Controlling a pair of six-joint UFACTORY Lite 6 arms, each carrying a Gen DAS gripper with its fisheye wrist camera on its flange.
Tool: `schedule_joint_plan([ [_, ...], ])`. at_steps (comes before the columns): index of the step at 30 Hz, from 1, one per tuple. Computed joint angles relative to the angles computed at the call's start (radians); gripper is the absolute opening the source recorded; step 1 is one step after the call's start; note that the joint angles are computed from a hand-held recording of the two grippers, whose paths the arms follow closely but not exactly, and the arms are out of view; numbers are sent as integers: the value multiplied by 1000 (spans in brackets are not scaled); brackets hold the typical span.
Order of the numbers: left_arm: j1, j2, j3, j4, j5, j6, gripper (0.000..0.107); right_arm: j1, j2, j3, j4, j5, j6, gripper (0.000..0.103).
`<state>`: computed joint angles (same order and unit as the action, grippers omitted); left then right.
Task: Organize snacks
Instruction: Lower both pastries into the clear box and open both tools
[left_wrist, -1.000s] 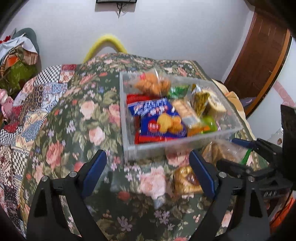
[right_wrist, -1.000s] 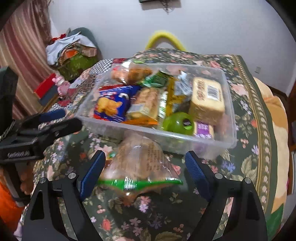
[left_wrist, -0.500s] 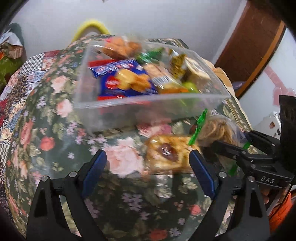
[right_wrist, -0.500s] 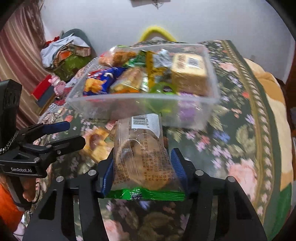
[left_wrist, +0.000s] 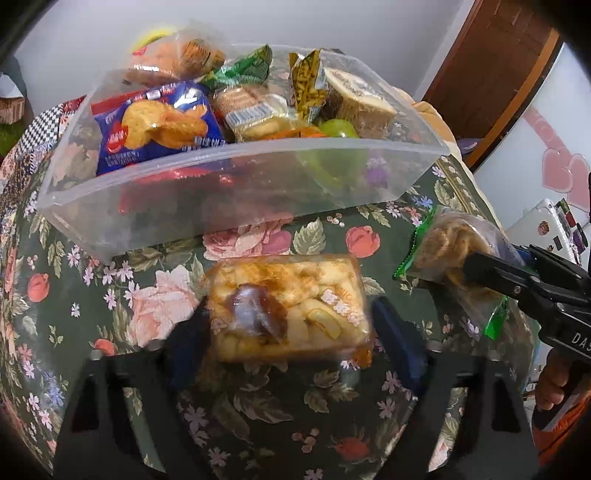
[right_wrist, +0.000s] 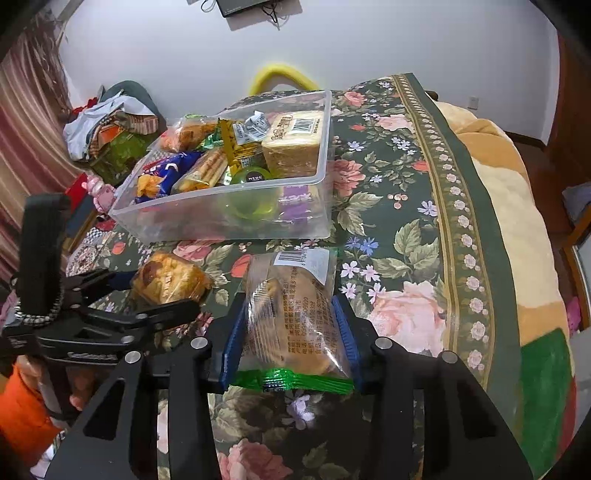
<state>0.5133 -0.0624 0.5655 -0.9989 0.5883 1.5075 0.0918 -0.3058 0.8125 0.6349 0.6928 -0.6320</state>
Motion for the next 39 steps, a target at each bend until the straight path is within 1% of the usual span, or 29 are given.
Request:
schedule_joint_plan([
  [5, 49, -41, 4, 34, 65, -4, 75, 0, -10, 11, 17, 8, -10, 41],
  [8, 87, -117, -10, 54, 98, -12, 75, -3, -11, 31, 32, 16, -16, 41],
  [12, 147, -187, 6, 68, 182, -20, 75, 1, -10, 83, 42, 25, -12, 41],
  [15, 162, -201, 55, 56, 233, -38, 75, 14, 13, 142, 47, 14, -4, 41],
  [20, 134, -180, 148, 19, 246, -94, 75, 57, 86, 253, 46, -29, 14, 40],
  [25, 83, -89, 267, -18, 204, -136, 75, 124, 179, 355, 12, -117, 56, 40],
  [30, -7, 38, 361, -42, 101, -181, 75, 164, 292, 436, -20, -187, 95, 40],
  [34, -66, 125, 403, -56, 33, -190, 75, 187, 364, 474, -54, -222, 117, 40],
  [37, -114, 169, 418, -29, -32, -202, 75, 199, 405, 496, -83, -220, 125, 40],
  [39, -140, 170, 405, -24, -79, -187, 75, 205, 429, 508, -131, -217, 152, 40],
])
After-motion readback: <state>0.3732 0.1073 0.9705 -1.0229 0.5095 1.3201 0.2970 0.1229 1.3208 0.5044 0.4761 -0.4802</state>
